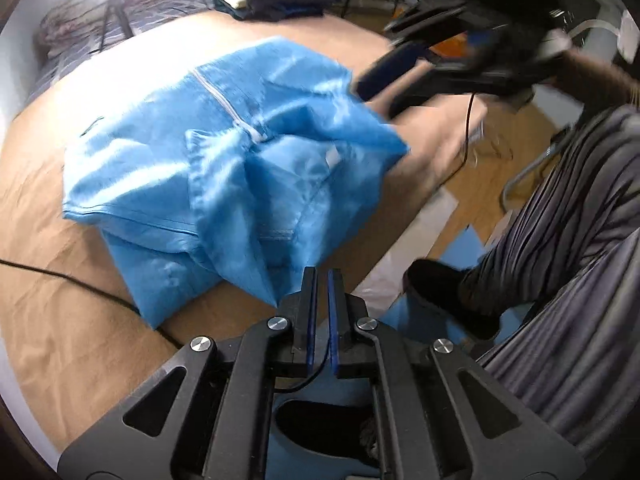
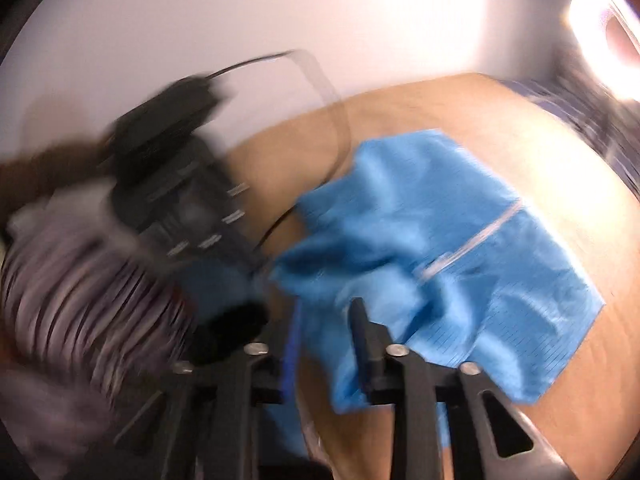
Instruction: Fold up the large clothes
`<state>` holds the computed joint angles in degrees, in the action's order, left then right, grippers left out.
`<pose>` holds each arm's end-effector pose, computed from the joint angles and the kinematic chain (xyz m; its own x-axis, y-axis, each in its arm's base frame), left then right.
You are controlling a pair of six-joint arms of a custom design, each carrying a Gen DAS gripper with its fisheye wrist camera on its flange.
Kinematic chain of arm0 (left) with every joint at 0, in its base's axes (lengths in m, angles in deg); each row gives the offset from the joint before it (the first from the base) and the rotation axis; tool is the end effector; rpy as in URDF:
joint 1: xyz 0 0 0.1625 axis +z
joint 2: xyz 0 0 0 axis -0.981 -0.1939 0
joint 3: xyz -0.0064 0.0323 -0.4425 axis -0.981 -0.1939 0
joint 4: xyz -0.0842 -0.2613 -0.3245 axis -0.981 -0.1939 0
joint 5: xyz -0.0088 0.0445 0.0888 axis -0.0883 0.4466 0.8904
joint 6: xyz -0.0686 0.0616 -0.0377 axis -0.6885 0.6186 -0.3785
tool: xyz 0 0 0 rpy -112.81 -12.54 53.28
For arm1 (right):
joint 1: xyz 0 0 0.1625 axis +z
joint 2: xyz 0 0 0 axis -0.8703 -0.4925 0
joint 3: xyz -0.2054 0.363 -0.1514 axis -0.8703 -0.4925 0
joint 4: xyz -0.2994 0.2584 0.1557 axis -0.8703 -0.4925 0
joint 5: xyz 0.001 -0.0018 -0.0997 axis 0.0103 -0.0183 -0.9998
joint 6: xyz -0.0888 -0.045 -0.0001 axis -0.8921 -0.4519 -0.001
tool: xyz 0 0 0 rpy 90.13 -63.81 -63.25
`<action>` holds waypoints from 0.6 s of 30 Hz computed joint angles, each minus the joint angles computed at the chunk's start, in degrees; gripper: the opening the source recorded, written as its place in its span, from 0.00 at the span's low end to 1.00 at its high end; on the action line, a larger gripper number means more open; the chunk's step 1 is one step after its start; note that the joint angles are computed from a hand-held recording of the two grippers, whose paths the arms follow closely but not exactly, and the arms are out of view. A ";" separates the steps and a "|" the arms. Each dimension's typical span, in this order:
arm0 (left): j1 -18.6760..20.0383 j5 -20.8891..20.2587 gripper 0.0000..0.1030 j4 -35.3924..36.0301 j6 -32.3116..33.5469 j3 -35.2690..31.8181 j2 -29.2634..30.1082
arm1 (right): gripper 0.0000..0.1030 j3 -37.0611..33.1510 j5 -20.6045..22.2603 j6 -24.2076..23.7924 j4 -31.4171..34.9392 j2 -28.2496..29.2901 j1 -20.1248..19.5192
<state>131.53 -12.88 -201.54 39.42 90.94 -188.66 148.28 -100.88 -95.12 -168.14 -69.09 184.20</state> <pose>-0.0825 -0.3869 0.3116 -0.6351 0.6849 -0.3571 0.7267 0.6865 0.0242 0.4369 -0.4404 0.0592 -0.3936 -0.9139 0.0997 -0.9085 0.4032 0.1100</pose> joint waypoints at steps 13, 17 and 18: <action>3.83 -0.58 0.02 -8.17 -2.99 -2.61 3.08 | 0.12 -2.06 -5.34 4.59 0.72 7.80 -0.85; 3.46 -3.31 0.02 -11.88 -1.29 -3.65 7.43 | 0.28 1.82 3.68 7.97 -4.34 -0.02 -3.39; 3.36 -3.75 0.02 -12.81 -0.97 -3.77 8.76 | 0.28 2.68 4.68 10.20 -5.95 -1.52 -4.44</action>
<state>134.88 -16.63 -214.35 38.45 87.17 -179.90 150.96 -96.20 -84.91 -174.09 -70.61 179.76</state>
